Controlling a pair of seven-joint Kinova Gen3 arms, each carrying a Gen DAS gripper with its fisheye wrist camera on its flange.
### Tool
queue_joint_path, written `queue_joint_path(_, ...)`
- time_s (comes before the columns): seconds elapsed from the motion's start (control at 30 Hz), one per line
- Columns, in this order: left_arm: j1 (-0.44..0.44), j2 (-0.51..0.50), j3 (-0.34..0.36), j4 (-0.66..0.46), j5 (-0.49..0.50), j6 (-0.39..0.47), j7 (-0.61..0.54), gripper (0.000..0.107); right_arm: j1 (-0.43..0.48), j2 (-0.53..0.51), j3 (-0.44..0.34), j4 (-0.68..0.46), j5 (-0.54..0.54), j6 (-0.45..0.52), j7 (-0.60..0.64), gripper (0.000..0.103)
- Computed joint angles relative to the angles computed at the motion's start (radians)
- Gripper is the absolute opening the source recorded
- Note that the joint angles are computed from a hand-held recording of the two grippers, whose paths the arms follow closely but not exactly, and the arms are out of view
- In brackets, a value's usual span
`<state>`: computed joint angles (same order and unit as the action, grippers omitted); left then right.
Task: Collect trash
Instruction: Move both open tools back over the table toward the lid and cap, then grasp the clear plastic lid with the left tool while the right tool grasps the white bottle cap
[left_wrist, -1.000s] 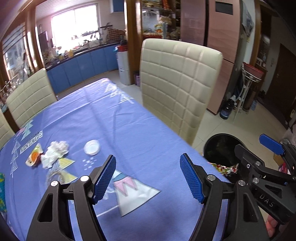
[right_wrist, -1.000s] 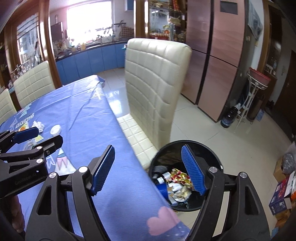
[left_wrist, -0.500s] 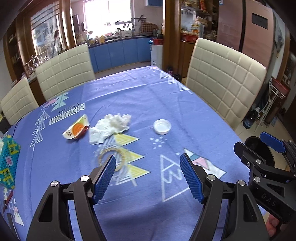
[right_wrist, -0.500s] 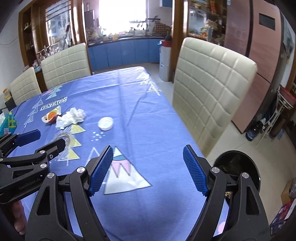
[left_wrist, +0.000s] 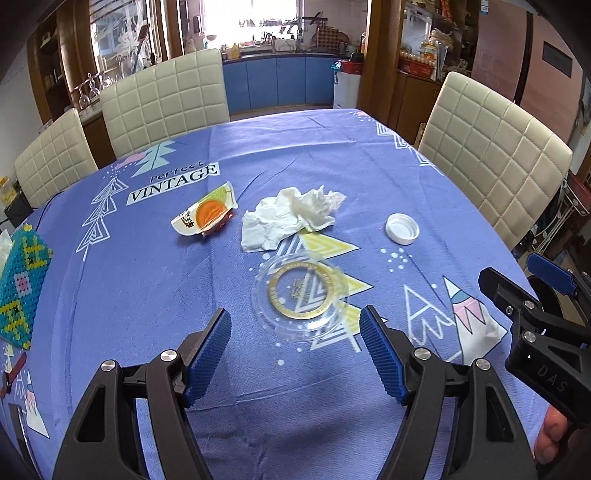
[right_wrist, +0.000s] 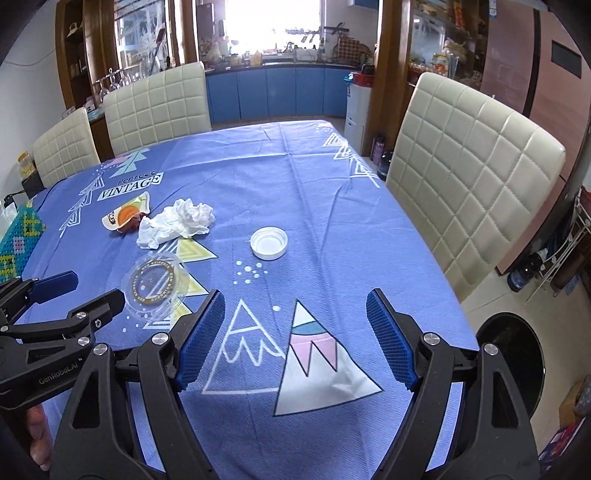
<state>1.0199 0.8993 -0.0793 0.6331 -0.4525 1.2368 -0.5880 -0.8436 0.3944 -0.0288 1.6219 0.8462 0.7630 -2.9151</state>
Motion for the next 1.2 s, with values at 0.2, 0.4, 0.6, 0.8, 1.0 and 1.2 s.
queue_joint_path(0.2, -0.037, 0.014, 0.025, -0.002, 0.032, -0.045, -0.047, 0.077, 0.025, 0.048, 0.005, -0.058, -0.047, -0.007, 0.068, 0.08)
queue_joint_path(0.4, -0.078, 0.077, 0.035, -0.092, 0.09, -0.02, -0.11, 0.08, 0.044, 0.086, 0.032, -0.099, -0.096, -0.014, 0.128, 0.08)
queue_joint_path(0.6, -0.108, 0.144, 0.03, -0.201, 0.133, 0.036, -0.162, 0.08, 0.064, 0.133, 0.051, -0.141, -0.146, -0.035, 0.191, 0.08)
queue_joint_path(0.8, -0.122, 0.151, 0.022, -0.183, 0.162, -0.002, -0.173, 0.083, 0.086, 0.182, 0.068, -0.202, -0.212, -0.066, 0.268, 0.08)
queue_joint_path(1.0, -0.117, 0.12, 0.012, -0.094, 0.146, -0.095, -0.148, 0.083, 0.101, 0.223, 0.08, -0.252, -0.279, -0.089, 0.347, 0.08)
queue_joint_path(1.2, -0.133, 0.136, 0.011, -0.121, 0.145, -0.097, -0.152, 0.081, 0.121, 0.245, 0.083, -0.27, -0.345, -0.131, 0.421, 0.084)
